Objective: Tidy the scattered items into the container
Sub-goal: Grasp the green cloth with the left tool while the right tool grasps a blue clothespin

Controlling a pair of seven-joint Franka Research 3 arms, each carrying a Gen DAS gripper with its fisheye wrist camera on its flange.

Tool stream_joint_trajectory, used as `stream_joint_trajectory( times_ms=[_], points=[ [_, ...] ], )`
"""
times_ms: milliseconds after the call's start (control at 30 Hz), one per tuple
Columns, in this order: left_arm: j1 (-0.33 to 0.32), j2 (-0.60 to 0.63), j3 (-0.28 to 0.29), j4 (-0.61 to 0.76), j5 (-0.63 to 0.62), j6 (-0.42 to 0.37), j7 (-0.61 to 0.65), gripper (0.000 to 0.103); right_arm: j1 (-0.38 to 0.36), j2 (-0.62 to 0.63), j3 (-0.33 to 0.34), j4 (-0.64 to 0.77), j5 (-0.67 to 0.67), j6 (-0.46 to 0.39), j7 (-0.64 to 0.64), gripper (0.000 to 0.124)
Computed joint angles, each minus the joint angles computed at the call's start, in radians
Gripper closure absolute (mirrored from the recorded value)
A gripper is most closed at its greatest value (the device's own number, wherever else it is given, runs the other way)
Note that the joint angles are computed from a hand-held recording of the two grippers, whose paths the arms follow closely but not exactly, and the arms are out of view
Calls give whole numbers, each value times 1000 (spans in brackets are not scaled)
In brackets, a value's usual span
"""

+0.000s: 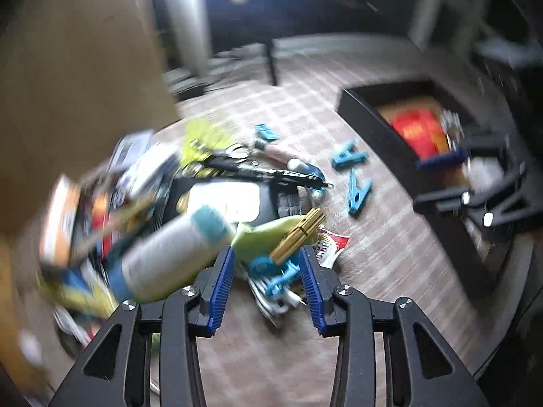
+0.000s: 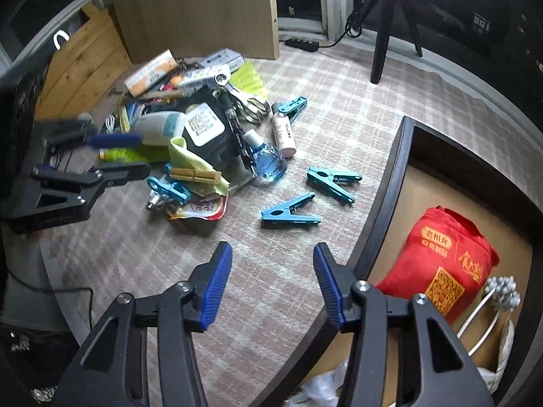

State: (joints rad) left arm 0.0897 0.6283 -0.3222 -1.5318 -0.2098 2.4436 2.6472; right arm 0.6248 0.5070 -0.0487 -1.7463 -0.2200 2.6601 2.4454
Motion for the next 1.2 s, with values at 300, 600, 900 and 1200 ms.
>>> stream_joint_trajectory(
  times_ms=[300, 600, 900, 1200],
  points=[
    [-73, 92, 40, 97, 199, 20, 59, 67, -35, 54, 18, 59, 58, -29, -85, 77],
    [-97, 147, 33, 190, 223, -98, 154, 84, -62, 146, 25, 190, 100, -119, -194, 77],
    [-88, 166, 28, 263, 149, -211, 118, 101, -35, 245, -3, 321, 90, -224, -227, 73],
    [-37, 123, 14, 256, 28, -244, 46, 101, -40, 207, 3, 249, 99, -172, -205, 118]
  ],
)
